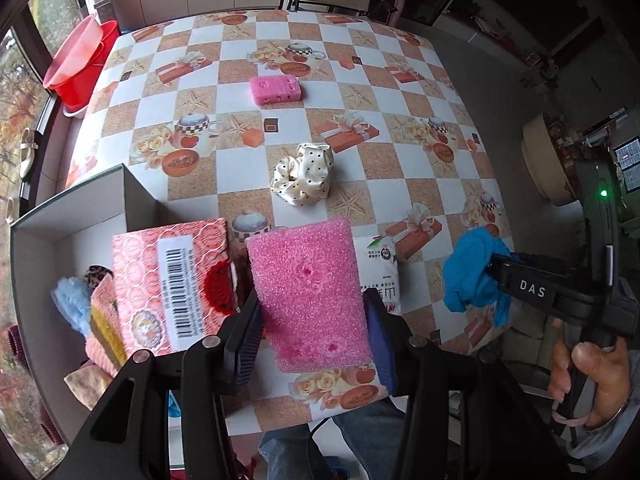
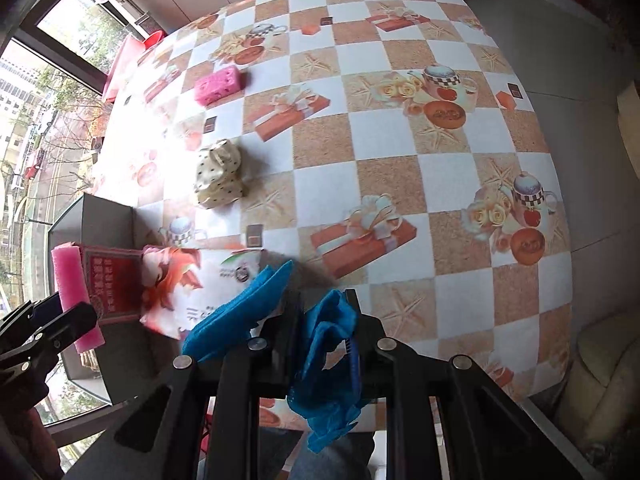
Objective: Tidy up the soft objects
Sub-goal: 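Carry the blue cloth and pink sponge with both tools over the white box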
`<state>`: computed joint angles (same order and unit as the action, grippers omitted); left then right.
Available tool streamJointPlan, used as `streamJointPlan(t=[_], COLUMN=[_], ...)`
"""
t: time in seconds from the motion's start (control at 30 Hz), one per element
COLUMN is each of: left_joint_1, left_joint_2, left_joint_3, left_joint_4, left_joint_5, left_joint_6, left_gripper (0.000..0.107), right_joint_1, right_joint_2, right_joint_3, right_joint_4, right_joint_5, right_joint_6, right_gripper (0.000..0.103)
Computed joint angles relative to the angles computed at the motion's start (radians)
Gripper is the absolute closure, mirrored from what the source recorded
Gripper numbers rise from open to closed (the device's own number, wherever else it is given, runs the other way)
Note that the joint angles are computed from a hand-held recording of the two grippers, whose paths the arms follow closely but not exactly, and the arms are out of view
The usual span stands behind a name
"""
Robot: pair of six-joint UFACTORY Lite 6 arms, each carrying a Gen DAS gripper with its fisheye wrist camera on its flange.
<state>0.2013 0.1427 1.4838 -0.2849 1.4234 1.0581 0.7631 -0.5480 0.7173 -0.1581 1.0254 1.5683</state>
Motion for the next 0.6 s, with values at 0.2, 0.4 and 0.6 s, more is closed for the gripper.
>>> streamJointPlan(t=[0.2, 0.4, 0.6], left_joint_1=[0.128, 0.207, 0.272], left_joint_2=[0.047, 0.152, 0.296], left_joint_3=[0.095, 0.262, 0.467], left_joint_4=[-0.024, -0.069, -0.107], left_joint_5=[0.062, 0.117, 0.171], left_joint_6=[0.092, 0.105, 0.075], left_gripper=[0.055, 0.055, 0.055], right_joint_1=[0.082, 0.080, 0.058], right_joint_2=[0.155, 0.319, 0.508], right_joint_3=[0.162, 0.370, 0.612], right_joint_4=[-0.033, -0.058, -0.073], right_joint_5=[0.024, 0.075, 0.123], right_joint_6=[0.058, -0.003, -0.107], right_gripper=[0.082, 0.082, 0.082])
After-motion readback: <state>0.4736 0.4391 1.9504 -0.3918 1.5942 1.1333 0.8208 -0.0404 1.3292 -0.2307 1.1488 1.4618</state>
